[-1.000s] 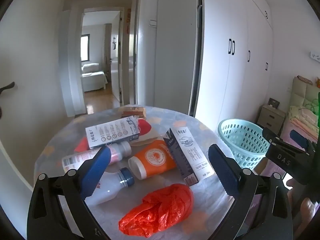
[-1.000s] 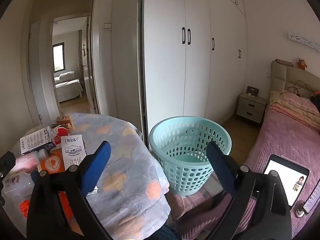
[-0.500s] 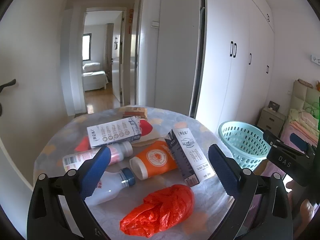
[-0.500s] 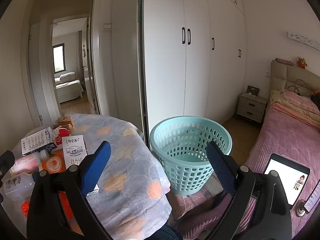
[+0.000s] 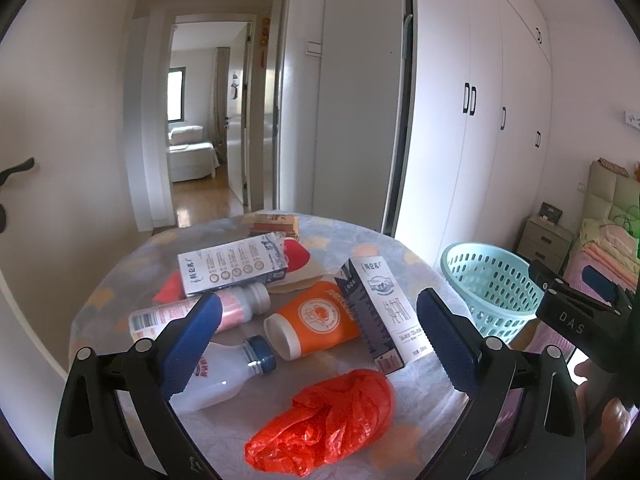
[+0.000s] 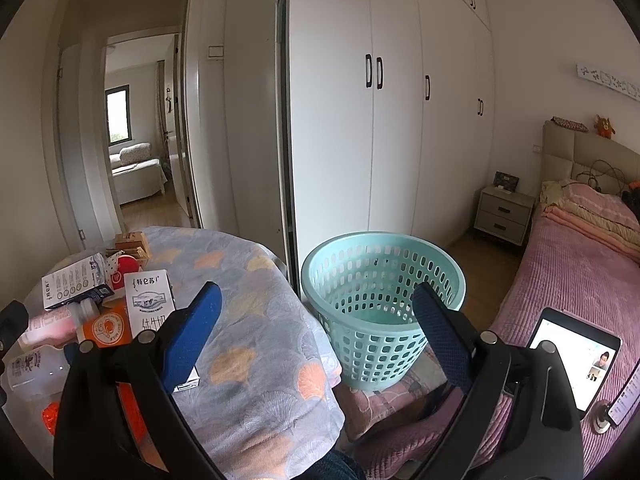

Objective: Collect trash

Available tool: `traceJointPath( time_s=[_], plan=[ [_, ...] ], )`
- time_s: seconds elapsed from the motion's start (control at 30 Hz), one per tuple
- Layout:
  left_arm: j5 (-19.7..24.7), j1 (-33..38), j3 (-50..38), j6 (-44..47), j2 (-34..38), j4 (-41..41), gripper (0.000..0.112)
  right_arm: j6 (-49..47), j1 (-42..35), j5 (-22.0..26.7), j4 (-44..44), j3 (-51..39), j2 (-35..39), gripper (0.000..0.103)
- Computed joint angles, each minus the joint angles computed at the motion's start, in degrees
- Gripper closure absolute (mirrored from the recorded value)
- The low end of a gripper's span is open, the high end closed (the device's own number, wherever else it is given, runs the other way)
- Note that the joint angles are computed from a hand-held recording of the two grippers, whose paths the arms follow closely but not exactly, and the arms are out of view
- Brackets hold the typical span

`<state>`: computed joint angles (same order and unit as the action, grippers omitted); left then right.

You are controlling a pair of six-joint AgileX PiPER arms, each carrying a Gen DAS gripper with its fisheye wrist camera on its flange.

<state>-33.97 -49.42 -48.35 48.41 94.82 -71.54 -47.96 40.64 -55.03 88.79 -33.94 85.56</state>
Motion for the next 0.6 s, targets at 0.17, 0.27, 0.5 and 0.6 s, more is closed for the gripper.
traceJointPath(
  time_s=[0.17, 0.27, 0.5, 0.6],
  plan=[
    [0.4, 0.5, 0.1, -0.5, 0.1, 0.6, 0.018, -0.2, 0.2, 0.1, -0.2, 0.0, 0.1, 0.012],
    [0.5, 1.0, 0.6, -1.6, 0.0, 1.7, 0.018, -0.5, 0.4, 0.1, -0.2, -0.3, 0.4, 0.013],
    [4.4, 9.0, 4.7, -4.9, -3.0, 8.7, 0.018, -3.2, -0.7, 3.7, -1.6, -2.0, 1.9, 0.033],
    [13.0, 18.5, 6.3, -11.5, -4.1, 20.4, 0.017, -3.6, -3.1, 9.5, -4.5, -3.7, 3.0, 0.038]
  ],
)
